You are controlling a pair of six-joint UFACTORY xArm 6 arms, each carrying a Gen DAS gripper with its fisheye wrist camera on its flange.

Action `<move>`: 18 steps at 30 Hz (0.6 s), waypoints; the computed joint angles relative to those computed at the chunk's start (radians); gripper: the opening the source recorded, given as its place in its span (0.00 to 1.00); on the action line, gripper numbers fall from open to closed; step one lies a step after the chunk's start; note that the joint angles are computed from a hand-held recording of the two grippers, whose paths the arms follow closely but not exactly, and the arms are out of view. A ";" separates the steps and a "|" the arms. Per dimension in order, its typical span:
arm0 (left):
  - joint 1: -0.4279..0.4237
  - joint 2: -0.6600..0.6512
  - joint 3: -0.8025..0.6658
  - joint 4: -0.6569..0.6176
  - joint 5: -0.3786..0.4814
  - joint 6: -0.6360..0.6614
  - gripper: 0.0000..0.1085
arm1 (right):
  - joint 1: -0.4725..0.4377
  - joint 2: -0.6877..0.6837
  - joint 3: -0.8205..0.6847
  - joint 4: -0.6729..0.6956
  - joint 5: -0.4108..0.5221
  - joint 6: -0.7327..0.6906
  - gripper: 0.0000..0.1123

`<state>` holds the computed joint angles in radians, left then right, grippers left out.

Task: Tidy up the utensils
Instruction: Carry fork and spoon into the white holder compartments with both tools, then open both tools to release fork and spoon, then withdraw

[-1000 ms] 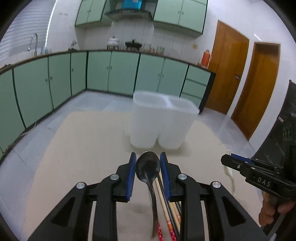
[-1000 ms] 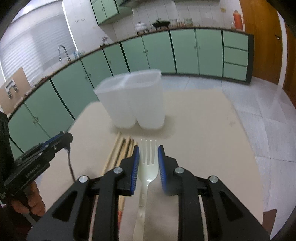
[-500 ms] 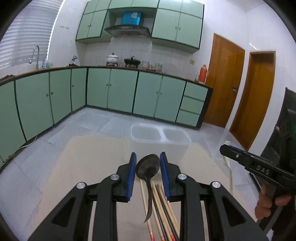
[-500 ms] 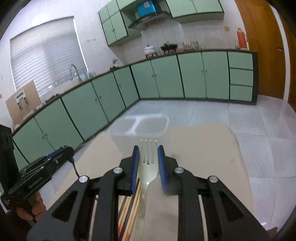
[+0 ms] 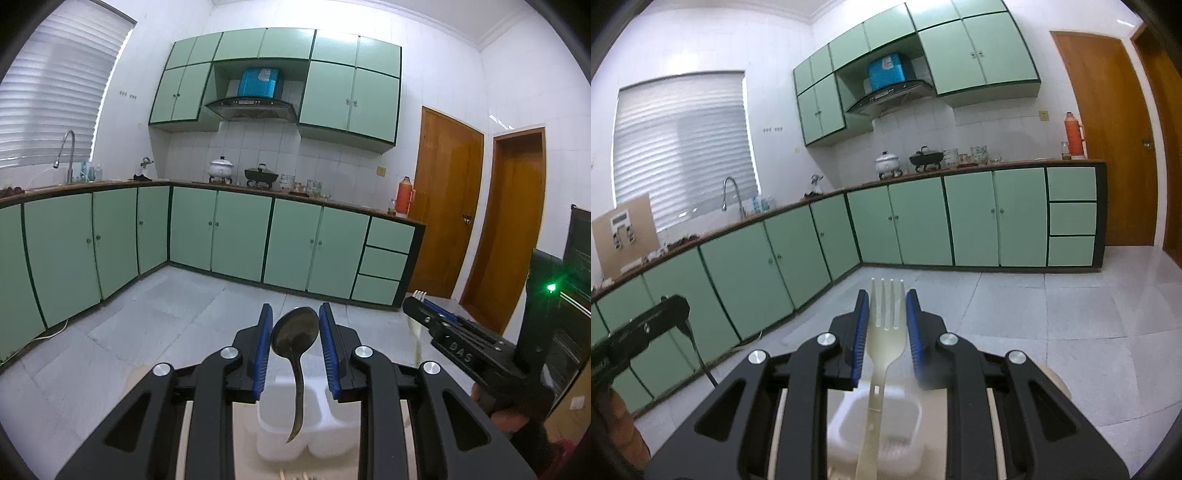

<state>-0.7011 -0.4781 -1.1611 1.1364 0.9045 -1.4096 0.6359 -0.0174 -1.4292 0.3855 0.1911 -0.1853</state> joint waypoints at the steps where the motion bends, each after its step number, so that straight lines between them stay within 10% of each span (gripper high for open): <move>1: 0.028 0.019 -0.013 -0.004 -0.029 0.002 0.23 | -0.003 0.036 -0.032 -0.031 -0.016 0.029 0.17; 6: 0.126 0.076 -0.027 -0.019 -0.128 -0.007 0.23 | -0.015 0.147 -0.107 -0.193 -0.057 0.186 0.17; 18: 0.221 0.119 0.085 -0.167 -0.238 0.035 0.24 | -0.008 0.223 -0.114 -0.073 -0.003 0.117 0.18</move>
<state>-0.4798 -0.3593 -1.0765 0.9689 0.6670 -1.3750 0.6282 0.2052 -1.5427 0.3130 0.1878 -0.0683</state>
